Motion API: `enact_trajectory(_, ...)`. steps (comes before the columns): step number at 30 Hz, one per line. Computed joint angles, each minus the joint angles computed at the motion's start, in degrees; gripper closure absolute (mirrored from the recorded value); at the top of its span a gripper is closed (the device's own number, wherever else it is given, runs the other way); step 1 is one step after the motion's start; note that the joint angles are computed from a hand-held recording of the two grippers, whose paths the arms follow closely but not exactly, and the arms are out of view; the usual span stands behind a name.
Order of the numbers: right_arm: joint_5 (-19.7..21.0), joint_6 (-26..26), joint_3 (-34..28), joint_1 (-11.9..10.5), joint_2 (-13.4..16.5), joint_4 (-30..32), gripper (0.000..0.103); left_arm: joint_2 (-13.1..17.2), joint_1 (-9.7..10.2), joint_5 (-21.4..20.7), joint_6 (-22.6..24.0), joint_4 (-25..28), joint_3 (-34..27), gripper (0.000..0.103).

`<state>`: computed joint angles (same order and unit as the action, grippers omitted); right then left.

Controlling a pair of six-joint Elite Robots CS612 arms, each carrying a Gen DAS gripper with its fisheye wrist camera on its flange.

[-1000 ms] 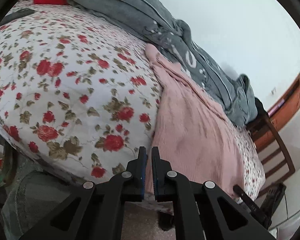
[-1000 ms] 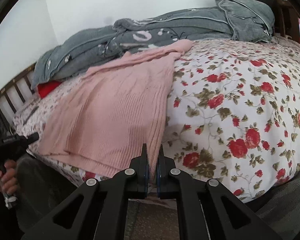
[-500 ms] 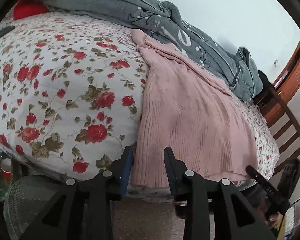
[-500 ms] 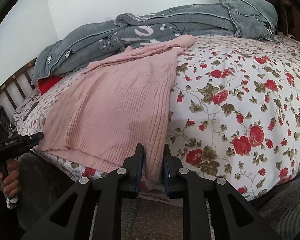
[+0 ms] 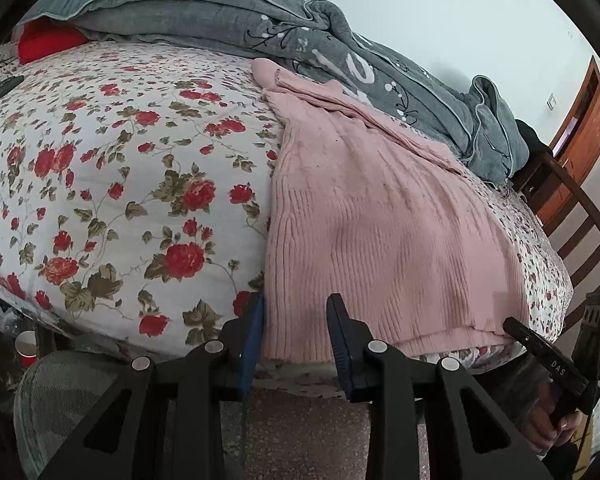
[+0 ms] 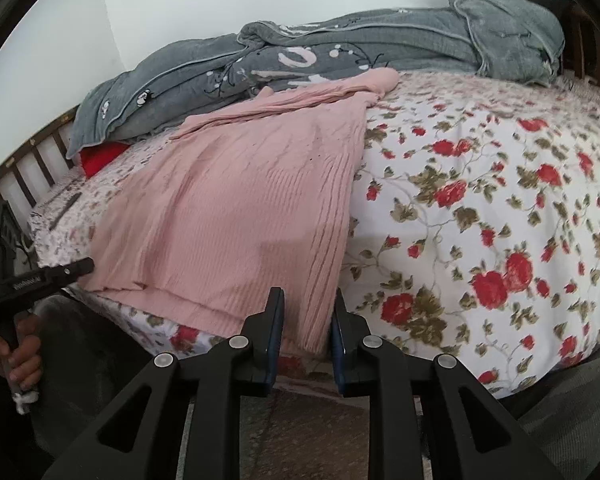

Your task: Fold small clothes

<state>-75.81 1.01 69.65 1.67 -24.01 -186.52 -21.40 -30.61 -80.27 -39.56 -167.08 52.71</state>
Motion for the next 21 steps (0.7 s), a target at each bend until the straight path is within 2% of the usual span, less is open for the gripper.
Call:
enact_trajectory(2,-0.66,-0.14,0.07,0.15,-0.02,-0.07,0.087,0.12,-0.16,0.26,-0.45,0.89,-0.41,0.084)
enact_trajectory(3,-0.88,-0.49,0.01,0.28,-0.05,0.45,0.097,0.19,-0.15,-0.04,-0.75,1.14,-0.48,0.091)
enact_trajectory(4,-1.46,-0.63,0.07,0.44,-0.06,0.16,0.097,0.31,-0.17,-0.36,-0.98,0.82,-0.6,0.093)
enact_trajectory(7,-2.35,-1.9,0.94,0.87,-0.53,-2.29,0.098,0.04,-0.22,-1.31,-0.92,-2.23,0.11,0.094)
enact_trajectory(13,2.68,1.92,2.11,0.18,-2.28,-4.18,0.098,-1.1,0.88,-4.8,-7.37,-4.83,1.45,0.094)
enact_trajectory(17,3.93,4.42,1.63,-0.14,-2.91,-4.74,0.098,-1.76,0.9,-3.12,-5.98,-5.61,0.87,0.094)
enact_trajectory(21,3.76,5.12,0.48,-0.31,-3.25,-4.58,0.098,-1.68,0.71,-1.23,-3.38,-2.86,-2.04,0.094)
